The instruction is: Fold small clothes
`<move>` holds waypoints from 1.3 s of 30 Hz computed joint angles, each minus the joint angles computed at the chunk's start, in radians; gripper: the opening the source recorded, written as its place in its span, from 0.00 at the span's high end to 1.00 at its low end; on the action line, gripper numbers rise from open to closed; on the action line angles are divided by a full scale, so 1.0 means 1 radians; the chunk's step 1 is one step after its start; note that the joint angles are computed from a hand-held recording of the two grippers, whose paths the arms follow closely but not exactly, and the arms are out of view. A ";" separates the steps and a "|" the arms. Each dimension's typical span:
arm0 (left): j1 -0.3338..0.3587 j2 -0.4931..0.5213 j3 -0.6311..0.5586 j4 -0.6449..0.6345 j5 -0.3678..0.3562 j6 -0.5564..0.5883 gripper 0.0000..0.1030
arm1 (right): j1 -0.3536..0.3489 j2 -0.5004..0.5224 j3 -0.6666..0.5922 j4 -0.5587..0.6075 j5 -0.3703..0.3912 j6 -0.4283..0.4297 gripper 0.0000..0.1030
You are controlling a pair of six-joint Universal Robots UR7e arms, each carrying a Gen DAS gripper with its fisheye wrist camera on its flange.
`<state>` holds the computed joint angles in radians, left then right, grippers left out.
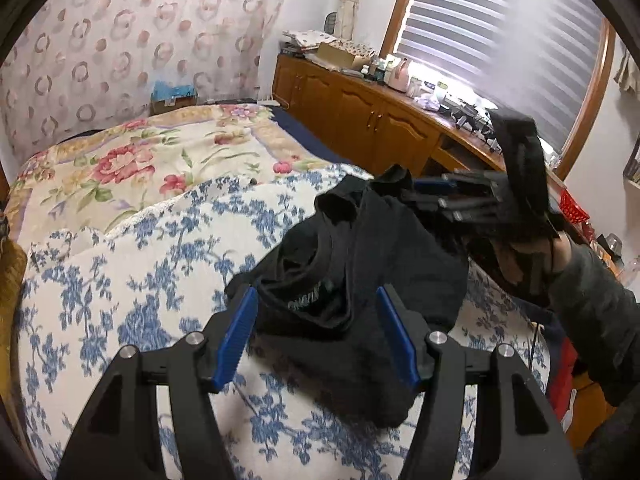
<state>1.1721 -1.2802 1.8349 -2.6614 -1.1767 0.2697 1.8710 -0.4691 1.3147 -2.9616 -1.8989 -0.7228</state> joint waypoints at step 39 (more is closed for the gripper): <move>0.059 0.150 -0.092 -0.007 0.075 -0.150 0.40 | -0.070 0.023 -0.132 0.276 0.087 0.218 0.34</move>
<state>1.2311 -1.1299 1.7426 -2.6687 -1.1016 0.1193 1.8011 -0.4457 1.1831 -2.6856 -1.8115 -0.5045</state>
